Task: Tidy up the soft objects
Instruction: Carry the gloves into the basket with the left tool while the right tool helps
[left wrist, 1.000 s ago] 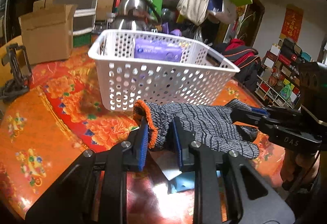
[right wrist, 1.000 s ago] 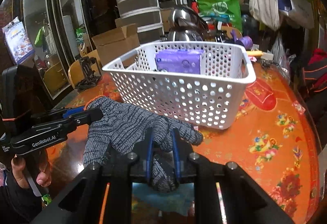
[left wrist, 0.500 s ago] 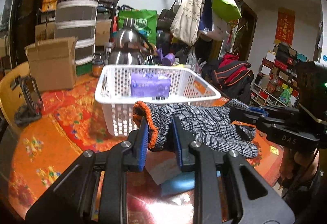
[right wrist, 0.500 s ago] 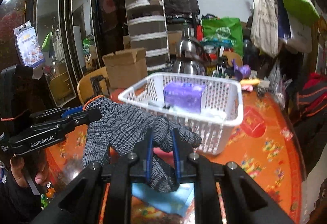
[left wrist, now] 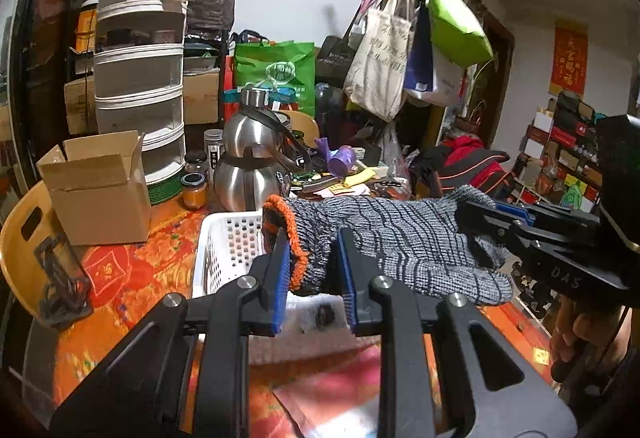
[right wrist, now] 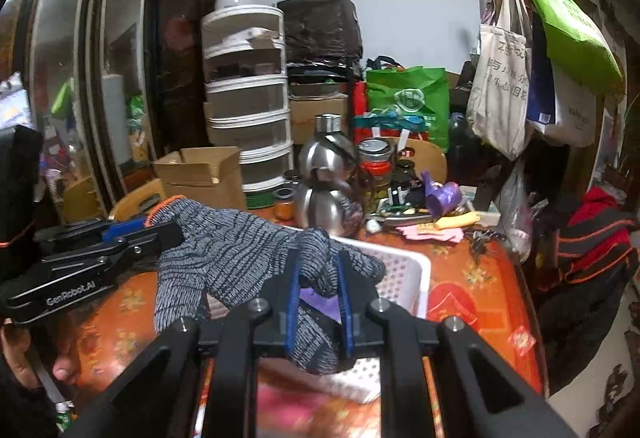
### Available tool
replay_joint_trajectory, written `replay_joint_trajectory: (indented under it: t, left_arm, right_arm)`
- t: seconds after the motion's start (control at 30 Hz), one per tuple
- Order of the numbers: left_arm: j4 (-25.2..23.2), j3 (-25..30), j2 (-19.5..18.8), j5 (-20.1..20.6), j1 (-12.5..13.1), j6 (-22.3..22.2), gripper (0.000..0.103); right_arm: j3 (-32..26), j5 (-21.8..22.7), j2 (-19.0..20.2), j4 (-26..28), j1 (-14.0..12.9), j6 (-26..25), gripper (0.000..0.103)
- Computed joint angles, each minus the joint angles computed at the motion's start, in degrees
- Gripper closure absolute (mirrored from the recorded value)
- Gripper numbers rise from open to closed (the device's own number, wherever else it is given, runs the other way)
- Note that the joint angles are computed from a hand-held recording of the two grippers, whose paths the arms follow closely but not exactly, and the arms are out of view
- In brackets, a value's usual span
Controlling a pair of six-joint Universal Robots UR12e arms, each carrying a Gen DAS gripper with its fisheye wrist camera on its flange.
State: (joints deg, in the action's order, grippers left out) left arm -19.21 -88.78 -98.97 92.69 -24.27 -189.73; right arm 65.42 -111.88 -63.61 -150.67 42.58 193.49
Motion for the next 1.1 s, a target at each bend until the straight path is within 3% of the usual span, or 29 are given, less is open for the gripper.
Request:
replay_joint_trajectory:
  t: [0.13, 0.23, 0.53, 0.67, 0.73, 0.8, 0.83, 0.87, 0.9, 0.97, 1.1]
  left_arm:
    - [-3.7, 6.0, -4.5, 1.7, 0.4, -0.2, 0.083]
    - [-7.4, 10.3, -7.9, 3.3, 0.7, -0.2, 0.083]
    - [-9.9, 11.8, -12.0, 4.4, 1.4, -1.5, 0.082]
    - [-9.7, 11.2, -12.7, 3.9, 1.6, -2.3, 0.081]
    - [-9.3, 10.9, -13.0, 4.8, 1.5, -2.2, 0.074]
    - [-9.6, 10.5, -12.9, 5.9, 1.4, -2.3, 0.053]
    - [-9.8, 10.5, -13.1, 7.3, 1.3, -2.3, 0.034]
    - [-9.1, 10.2, -13.1, 8.6, 1.1, -2.1, 0.023]
    - [-8.0, 9.7, -13.0, 9.1, 1.1, -1.8, 0.022]
    - [-7.4, 9.1, -12.7, 9.3, 1.2, -1.6, 0.022]
    - [-7.1, 7.8, -12.0, 7.9, 1.6, -2.0, 0.022]
  right_arm:
    - [-4.8, -1.9, 3.2, 3.3, -1.2, -1.7, 0.088]
    - [-7.1, 0.0, 5.0, 6.0, -2.4, -0.2, 0.088]
    - [-7.9, 2.4, 7.4, 8.4, -3.7, 1.2, 0.088]
    - [-6.8, 3.0, 7.5, 6.9, -4.0, 0.9, 0.087]
    - [-6.8, 3.5, 7.6, 7.7, -4.1, 1.2, 0.086]
    - [-7.0, 3.4, 7.8, 8.8, -4.2, 2.0, 0.079]
    - [-7.0, 3.5, 7.7, 9.1, -4.2, 2.7, 0.076]
    - [-6.6, 3.9, 7.6, 9.1, -4.4, 3.3, 0.066]
    - [-6.3, 3.3, 7.4, 8.8, -4.3, 3.6, 0.049]
    - [-5.3, 1.0, 7.1, 7.2, -4.1, 3.3, 0.033]
    - [-3.8, 1.9, 6.2, 7.0, -4.3, 4.6, 0.028]
